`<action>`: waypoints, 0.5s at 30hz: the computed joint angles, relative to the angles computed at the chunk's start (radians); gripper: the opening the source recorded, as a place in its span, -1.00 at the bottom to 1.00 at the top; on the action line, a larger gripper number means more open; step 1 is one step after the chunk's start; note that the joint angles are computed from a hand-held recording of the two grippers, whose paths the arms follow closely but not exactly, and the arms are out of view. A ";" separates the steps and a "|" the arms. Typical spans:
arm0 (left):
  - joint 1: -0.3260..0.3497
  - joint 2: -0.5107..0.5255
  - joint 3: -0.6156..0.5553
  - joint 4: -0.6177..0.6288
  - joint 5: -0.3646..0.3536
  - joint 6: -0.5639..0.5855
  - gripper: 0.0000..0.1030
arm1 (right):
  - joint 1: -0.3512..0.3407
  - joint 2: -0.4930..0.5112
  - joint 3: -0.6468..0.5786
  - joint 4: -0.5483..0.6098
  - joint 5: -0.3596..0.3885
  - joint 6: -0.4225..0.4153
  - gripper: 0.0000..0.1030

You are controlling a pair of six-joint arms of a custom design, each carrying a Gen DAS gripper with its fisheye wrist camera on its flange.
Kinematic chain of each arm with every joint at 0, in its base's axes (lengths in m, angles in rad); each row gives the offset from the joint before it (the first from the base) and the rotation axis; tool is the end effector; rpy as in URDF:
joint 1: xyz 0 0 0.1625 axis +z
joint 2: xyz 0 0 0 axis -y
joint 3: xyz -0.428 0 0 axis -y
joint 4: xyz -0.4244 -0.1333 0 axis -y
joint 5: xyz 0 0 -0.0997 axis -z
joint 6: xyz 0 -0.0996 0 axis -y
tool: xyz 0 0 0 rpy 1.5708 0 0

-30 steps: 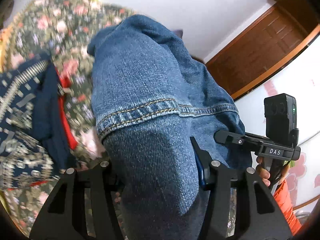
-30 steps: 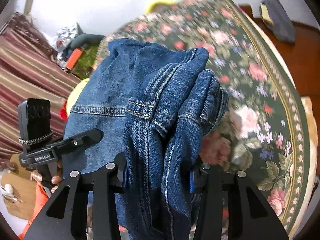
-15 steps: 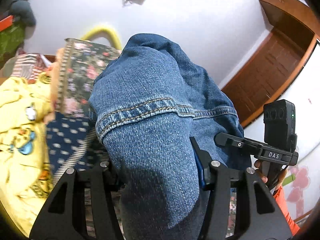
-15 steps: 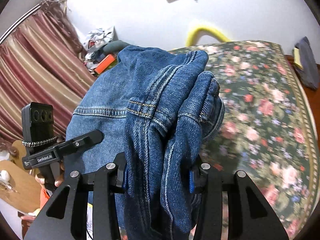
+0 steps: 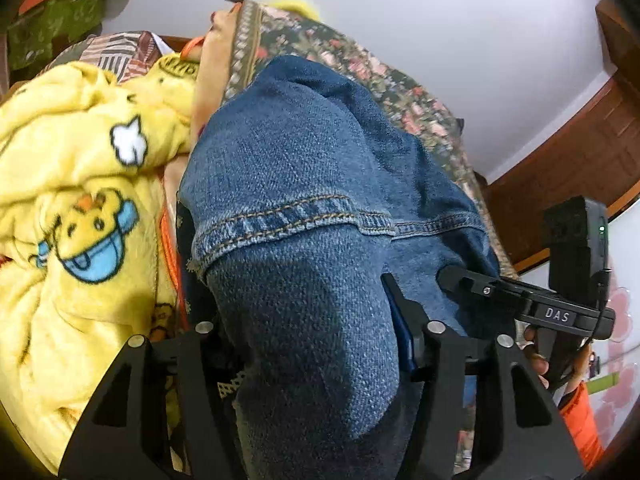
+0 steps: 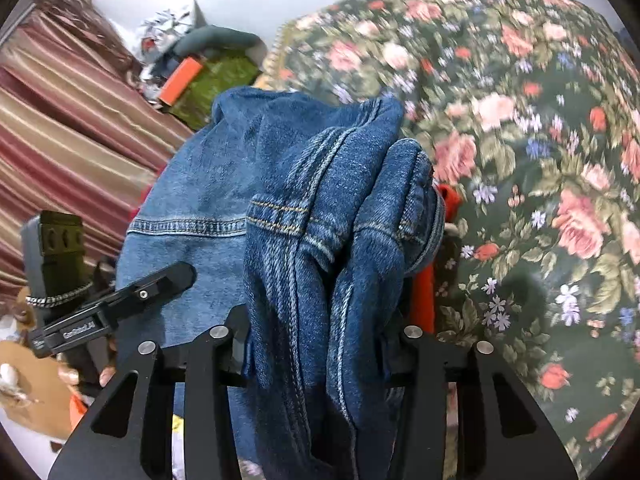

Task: Fold large clothes
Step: 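Lift the folded jacket with both tools and carry it onto the red cloth, then lower the folded jacket onto the pile and open both tools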

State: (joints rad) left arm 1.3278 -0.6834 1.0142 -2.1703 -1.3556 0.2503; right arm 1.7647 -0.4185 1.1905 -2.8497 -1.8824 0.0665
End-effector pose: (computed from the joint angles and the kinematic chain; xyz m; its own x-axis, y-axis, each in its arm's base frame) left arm -0.0558 -0.8673 0.2276 -0.8744 0.4062 -0.2652 0.4630 0.8620 -0.2062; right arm 0.2605 -0.7930 0.0059 -0.9718 0.0197 0.2352 -0.1041 0.8585 -0.5022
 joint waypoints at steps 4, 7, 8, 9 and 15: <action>0.013 -0.008 0.013 -0.012 -0.020 0.016 0.29 | 0.006 0.006 0.012 -0.037 -0.038 -0.060 -0.03; 0.004 -0.031 0.059 -0.052 0.024 0.039 0.37 | 0.037 0.001 0.030 -0.046 -0.121 -0.097 0.16; -0.005 -0.041 0.083 -0.079 0.049 0.049 0.41 | 0.048 0.006 0.033 -0.055 -0.158 -0.119 0.19; -0.015 -0.063 0.126 -0.121 0.082 0.067 0.43 | 0.062 0.012 0.040 -0.072 -0.203 -0.143 0.29; -0.045 -0.164 0.297 -0.259 0.180 0.115 0.52 | 0.100 0.007 0.100 -0.127 -0.348 -0.189 0.44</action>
